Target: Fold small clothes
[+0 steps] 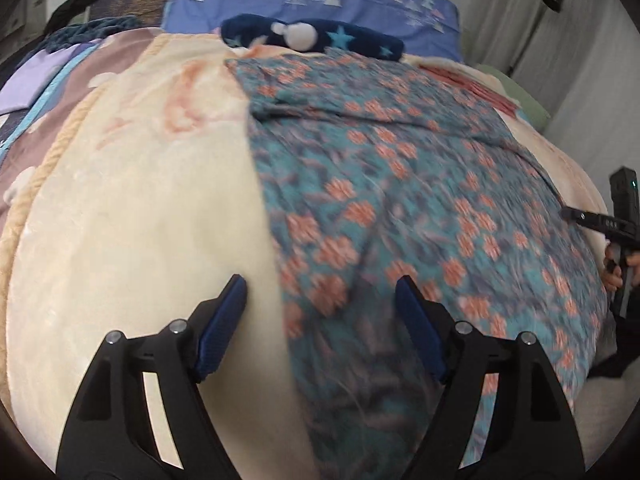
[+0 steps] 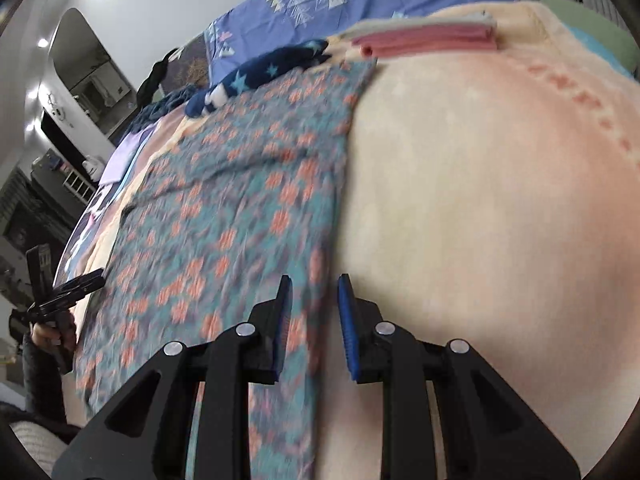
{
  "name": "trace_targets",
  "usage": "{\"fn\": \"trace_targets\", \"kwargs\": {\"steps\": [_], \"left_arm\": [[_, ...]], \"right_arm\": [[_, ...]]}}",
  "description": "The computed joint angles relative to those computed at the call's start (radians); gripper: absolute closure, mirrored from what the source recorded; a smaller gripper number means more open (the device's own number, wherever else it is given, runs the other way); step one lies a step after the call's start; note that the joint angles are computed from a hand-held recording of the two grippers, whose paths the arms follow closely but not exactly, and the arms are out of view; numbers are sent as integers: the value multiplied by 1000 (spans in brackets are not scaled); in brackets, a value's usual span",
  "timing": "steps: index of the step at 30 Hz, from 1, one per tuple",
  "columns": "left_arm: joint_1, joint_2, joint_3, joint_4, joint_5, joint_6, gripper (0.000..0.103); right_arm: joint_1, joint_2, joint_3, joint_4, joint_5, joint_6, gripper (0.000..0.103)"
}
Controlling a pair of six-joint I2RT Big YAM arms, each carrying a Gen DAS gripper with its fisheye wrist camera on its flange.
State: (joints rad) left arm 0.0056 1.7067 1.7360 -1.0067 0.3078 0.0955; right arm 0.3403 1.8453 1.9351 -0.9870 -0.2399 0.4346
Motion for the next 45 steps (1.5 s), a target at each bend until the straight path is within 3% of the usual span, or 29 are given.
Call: {"fn": "trace_targets", "kwargs": {"steps": [4, 9, 13, 18, 22, 24, 25, 26, 27, 28, 31, 34, 39, 45], "left_arm": [[5, -68, -94, 8, 55, 28, 28], [35, -161, -199, -6, 131, 72, 38], [58, -218, -269, -14, 225, 105, 39], [55, -202, -261, -16, 281, 93, 40], [49, -252, -304, -8, 244, 93, 47], [70, -278, -344, 20, 296, 61, 56], [83, -286, -362, 48, 332, 31, 62], [102, -284, -377, 90, 413, -30, 99], [118, -277, -385, 136, 508, -103, 100], [124, -284, -401, 225, 561, -189, 100], [97, -310, -357, 325, 513, -204, 100], [80, -324, -287, 388, 479, -209, 100], [78, -374, -241, 435, 439, -238, 100], [65, -500, -329, 454, 396, -220, 100]], "right_arm": [[7, -80, -131, 60, -51, 26, 79], [-3, -215, -321, 163, -140, 94, 79], [-1, -298, -422, 202, -203, 78, 79], [8, -271, -408, 222, -270, 54, 76], [19, -272, -387, 171, -252, 34, 77], [21, -302, -412, 158, -255, -4, 79], [19, -316, -432, 173, -260, -4, 87], [15, -322, -448, 204, -274, 23, 96], [9, -316, -452, 232, -303, 60, 100], [1, -309, -454, 277, -346, 112, 100], [-9, -317, -418, 427, -361, 172, 101], [-21, -328, -345, 491, -329, 164, 101], [-26, -377, -310, 521, -277, 152, 101], [-14, -520, -404, 528, -162, 56, 101]]}}
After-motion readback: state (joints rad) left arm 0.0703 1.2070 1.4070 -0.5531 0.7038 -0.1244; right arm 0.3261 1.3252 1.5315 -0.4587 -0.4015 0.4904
